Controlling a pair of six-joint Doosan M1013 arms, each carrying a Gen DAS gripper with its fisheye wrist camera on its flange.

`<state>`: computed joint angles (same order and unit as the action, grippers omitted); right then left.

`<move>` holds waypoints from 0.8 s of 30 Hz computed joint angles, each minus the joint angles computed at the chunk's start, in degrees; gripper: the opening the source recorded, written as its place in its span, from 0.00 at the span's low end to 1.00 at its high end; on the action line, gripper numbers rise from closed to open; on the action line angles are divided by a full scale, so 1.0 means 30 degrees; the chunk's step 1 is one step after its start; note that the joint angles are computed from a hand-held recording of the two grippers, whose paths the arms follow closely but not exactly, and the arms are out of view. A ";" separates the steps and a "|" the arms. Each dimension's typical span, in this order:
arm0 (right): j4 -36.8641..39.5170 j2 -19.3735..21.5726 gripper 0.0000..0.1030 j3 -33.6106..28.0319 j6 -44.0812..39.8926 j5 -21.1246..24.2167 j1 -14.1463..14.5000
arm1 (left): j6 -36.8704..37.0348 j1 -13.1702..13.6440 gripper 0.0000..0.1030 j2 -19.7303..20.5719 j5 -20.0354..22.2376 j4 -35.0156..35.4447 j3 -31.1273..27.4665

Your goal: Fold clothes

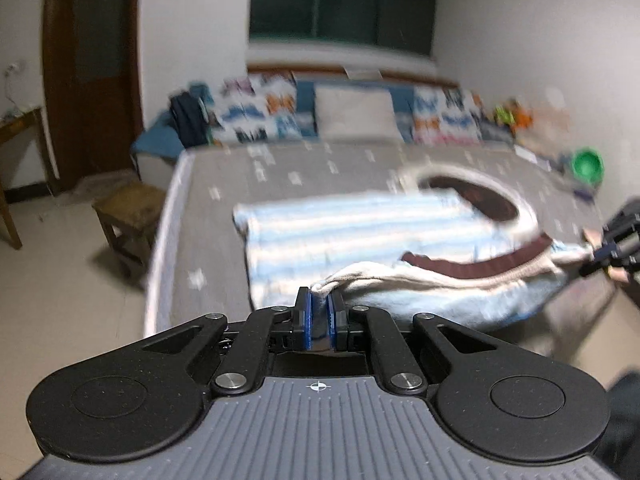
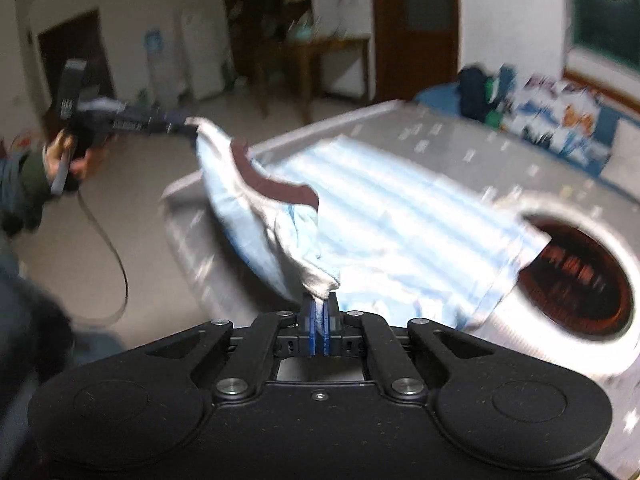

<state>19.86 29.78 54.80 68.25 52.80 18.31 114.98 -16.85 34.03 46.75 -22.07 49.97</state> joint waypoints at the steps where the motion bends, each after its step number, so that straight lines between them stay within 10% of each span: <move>1: -0.0103 0.0028 0.04 0.0000 0.0091 0.0325 0.0069 | 0.0101 0.0008 0.08 0.0020 0.0433 0.0243 0.0030; 7: -0.0899 0.0321 0.11 -0.0746 0.0052 0.2557 0.0336 | 0.0230 0.0236 0.14 0.0114 0.1804 0.1078 0.0057; 14: -0.1519 0.0348 0.26 -0.0863 0.1791 0.0685 0.0627 | 0.0900 0.0160 0.28 0.0357 0.1608 0.0777 -0.0420; 24: -0.1910 0.2878 0.41 -0.3388 0.1998 0.2488 0.1244 | 0.0470 -0.0412 0.28 0.1634 0.2853 0.0861 -0.2216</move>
